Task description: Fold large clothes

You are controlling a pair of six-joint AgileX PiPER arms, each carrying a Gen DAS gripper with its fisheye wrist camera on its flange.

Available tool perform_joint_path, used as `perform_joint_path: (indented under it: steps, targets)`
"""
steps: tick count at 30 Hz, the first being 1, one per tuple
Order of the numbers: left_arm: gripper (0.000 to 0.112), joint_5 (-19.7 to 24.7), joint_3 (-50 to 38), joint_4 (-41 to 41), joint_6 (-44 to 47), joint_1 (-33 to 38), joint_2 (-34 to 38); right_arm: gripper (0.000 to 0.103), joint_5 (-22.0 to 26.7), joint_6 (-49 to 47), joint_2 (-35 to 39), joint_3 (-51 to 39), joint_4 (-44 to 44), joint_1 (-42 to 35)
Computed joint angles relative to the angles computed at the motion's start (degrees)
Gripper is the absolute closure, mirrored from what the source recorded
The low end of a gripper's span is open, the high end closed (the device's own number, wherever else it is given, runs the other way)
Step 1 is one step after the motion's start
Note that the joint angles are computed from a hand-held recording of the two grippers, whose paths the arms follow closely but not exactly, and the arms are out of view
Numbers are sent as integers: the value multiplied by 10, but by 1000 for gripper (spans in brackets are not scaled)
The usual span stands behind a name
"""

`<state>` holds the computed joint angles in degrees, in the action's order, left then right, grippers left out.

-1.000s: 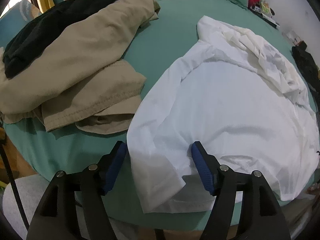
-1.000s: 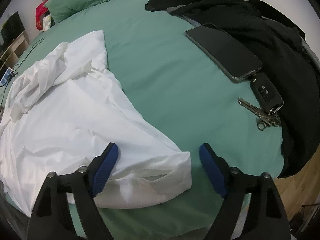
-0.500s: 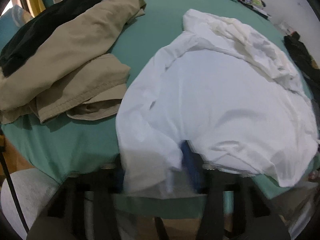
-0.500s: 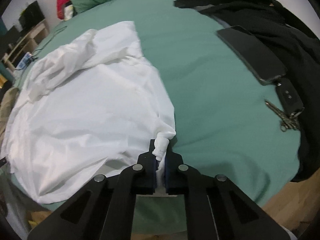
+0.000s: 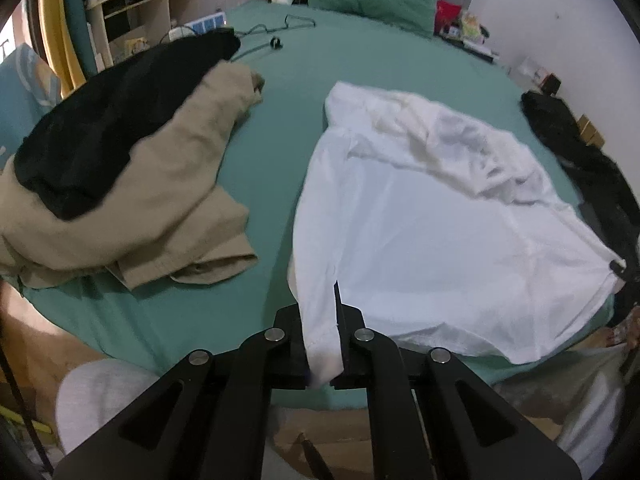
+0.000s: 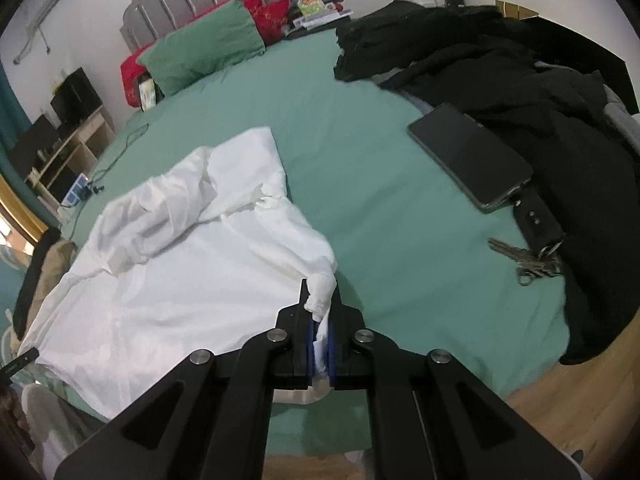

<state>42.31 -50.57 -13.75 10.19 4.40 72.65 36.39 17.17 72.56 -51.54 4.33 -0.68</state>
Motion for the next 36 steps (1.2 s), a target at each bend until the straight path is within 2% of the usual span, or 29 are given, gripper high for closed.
perform_joint_path:
  steps: [7, 13, 23, 36]
  targets:
    - [106, 51, -53, -34, 29, 24, -31, 99, 43, 7, -53, -29, -33, -1]
    - [106, 49, -118, -39, 26, 14, 1, 99, 55, -11, -41, -90, -44, -8]
    - [106, 8, -267, -43, 7, -1, 148, 99, 30, -86, 132, -272, -29, -22]
    - [106, -9, -496, 4, -71, -28, 381, 99, 74, -112, 373, -542, -45, -19]
